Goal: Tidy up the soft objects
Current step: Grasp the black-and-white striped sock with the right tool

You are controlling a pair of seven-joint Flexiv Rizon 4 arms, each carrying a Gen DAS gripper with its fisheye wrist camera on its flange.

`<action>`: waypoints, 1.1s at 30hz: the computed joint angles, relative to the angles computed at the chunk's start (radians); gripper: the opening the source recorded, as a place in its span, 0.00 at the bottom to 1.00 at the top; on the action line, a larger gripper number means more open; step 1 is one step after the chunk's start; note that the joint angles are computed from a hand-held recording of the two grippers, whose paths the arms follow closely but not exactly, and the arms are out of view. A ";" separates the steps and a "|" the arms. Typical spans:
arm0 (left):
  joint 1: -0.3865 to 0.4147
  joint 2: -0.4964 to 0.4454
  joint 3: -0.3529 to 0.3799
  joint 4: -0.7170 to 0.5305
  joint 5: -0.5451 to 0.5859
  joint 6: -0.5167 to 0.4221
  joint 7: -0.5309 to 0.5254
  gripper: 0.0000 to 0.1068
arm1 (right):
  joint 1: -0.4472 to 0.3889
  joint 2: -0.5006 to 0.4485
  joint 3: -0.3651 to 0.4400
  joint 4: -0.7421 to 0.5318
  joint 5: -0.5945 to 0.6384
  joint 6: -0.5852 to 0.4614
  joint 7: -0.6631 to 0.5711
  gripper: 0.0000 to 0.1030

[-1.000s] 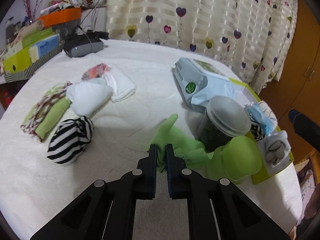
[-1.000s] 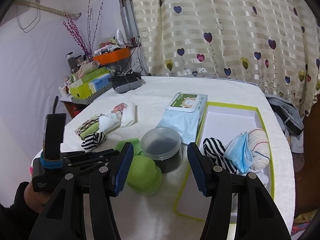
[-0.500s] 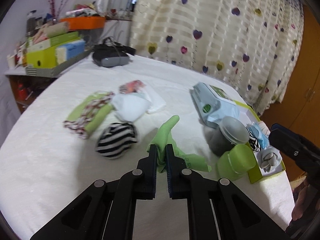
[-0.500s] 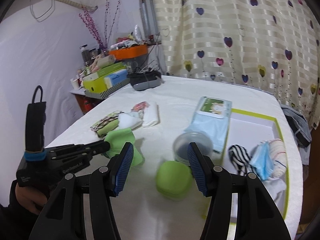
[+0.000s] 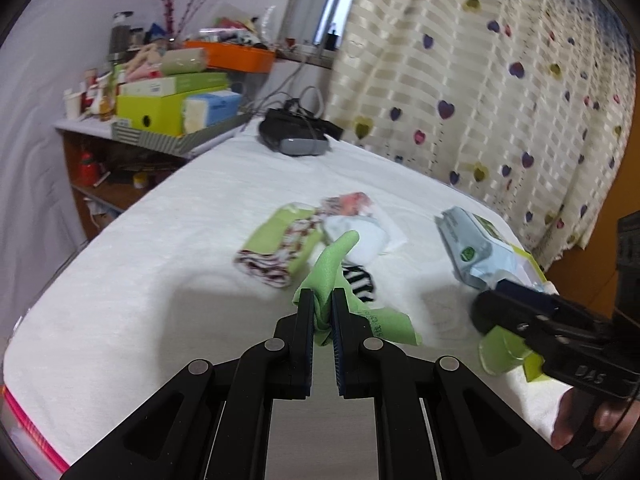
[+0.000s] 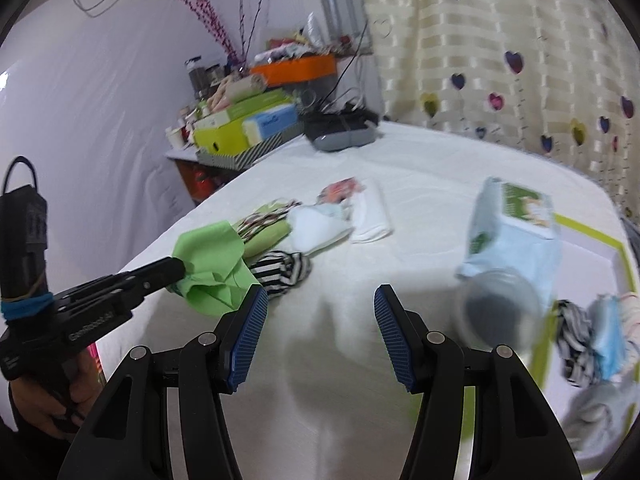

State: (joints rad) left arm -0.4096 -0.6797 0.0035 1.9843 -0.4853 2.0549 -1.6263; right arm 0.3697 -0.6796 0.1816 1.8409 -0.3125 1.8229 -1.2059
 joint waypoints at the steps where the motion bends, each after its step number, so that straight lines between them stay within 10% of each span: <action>1: 0.016 0.002 -0.007 0.011 0.010 0.009 -0.011 0.08 | -0.015 -0.017 0.025 -0.021 -0.013 -0.019 0.001 0.55; 11: 0.115 0.001 -0.038 0.053 0.078 0.022 -0.074 0.08 | -0.043 -0.170 0.168 -0.251 -0.039 -0.240 -0.061 0.55; 20: 0.158 -0.004 -0.049 0.059 0.129 0.023 -0.111 0.08 | 0.047 -0.216 0.104 -0.354 0.033 -0.338 -0.107 0.54; 25: 0.157 -0.005 -0.046 0.056 0.137 0.018 -0.116 0.08 | 0.099 -0.207 0.020 -0.348 0.042 -0.330 -0.088 0.16; 33: 0.101 0.005 -0.021 0.049 0.110 0.019 -0.096 0.08 | 0.078 -0.150 0.029 -0.259 0.058 -0.236 -0.099 0.12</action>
State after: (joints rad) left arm -0.3090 -0.6748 -0.0177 2.0337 -0.3757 2.0739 -1.7228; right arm 0.4474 -0.8296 0.2102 1.5823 -0.2544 1.5869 -1.3053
